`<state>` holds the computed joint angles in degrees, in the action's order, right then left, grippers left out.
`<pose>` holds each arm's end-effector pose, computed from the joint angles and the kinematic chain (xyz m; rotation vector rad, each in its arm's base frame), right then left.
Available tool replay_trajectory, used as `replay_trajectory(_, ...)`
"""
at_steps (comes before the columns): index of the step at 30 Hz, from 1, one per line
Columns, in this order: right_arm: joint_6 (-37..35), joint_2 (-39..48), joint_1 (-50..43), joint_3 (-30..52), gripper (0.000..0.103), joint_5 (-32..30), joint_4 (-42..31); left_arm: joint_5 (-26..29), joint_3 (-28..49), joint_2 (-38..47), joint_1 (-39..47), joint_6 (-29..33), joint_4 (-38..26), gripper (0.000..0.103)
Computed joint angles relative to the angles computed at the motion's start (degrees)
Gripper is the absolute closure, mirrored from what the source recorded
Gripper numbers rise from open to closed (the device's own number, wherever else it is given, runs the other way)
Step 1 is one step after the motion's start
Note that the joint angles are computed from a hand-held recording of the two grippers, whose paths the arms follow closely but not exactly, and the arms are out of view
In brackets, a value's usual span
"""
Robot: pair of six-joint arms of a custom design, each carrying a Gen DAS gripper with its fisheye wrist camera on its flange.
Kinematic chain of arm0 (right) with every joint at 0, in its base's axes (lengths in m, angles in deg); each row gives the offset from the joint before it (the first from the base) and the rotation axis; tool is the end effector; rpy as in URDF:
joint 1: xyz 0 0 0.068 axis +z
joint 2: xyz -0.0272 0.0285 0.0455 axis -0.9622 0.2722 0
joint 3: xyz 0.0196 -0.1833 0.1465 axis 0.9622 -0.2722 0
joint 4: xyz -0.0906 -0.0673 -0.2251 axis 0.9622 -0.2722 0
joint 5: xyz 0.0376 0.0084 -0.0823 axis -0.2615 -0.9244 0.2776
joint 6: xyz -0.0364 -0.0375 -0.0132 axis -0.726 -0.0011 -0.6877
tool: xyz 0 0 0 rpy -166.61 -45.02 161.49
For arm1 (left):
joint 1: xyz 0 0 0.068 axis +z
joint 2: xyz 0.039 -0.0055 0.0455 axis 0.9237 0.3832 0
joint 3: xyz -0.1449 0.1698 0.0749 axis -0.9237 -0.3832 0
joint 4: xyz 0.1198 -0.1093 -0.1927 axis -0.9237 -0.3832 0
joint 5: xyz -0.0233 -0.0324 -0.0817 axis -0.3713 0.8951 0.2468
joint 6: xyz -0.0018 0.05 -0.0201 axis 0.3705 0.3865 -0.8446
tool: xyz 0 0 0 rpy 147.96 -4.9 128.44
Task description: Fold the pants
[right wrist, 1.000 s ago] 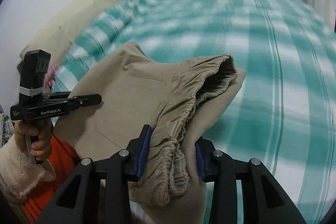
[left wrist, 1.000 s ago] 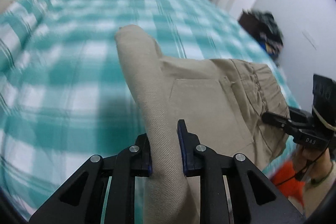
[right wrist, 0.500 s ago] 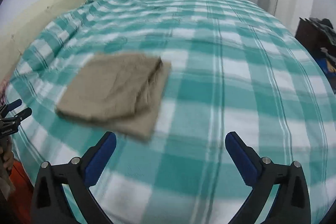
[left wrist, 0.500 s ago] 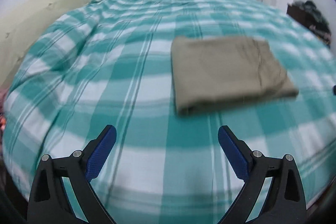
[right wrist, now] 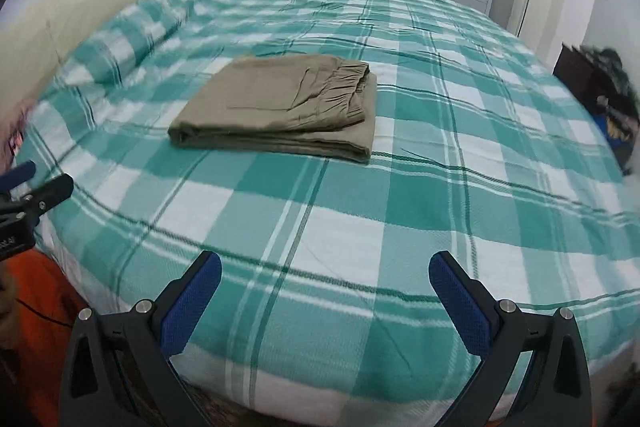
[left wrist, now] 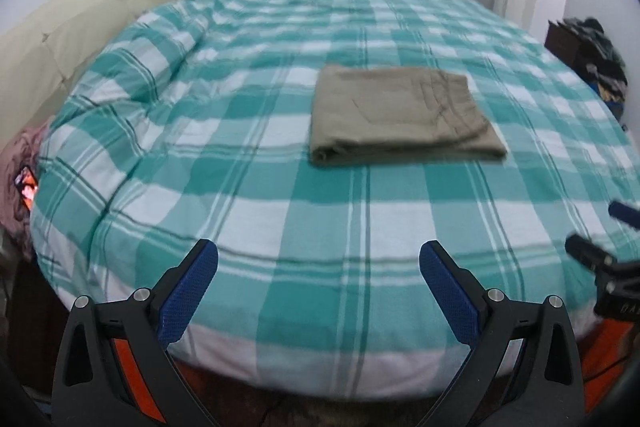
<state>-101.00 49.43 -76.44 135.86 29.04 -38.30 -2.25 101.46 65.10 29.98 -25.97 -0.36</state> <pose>0.2966 -0.0021 0.1436 -0.4979 2.4904 0.1898 0.2254 -0.1493 0.1726 -0.2818 2.4811 0.2210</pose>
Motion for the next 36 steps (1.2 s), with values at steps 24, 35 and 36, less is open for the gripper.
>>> replay_trajectory(24,0.0,-14.9,4.9,2.3,0.001,2.2,-18.9,-3.5,0.7,-8.0,-5.2,-3.8,-11.4,0.001)
replay_trajectory(35,-0.1,-16.4,5.5,3.9,0.001,4.0,-22.0,-1.8,4.2,-7.0,-5.7,-3.7,-14.4,0.001)
replay_trajectory(36,-0.1,-16.7,5.5,3.9,0.001,4.3,-22.1,-1.5,4.1,-7.0,-5.7,-3.6,-14.2,0.001)
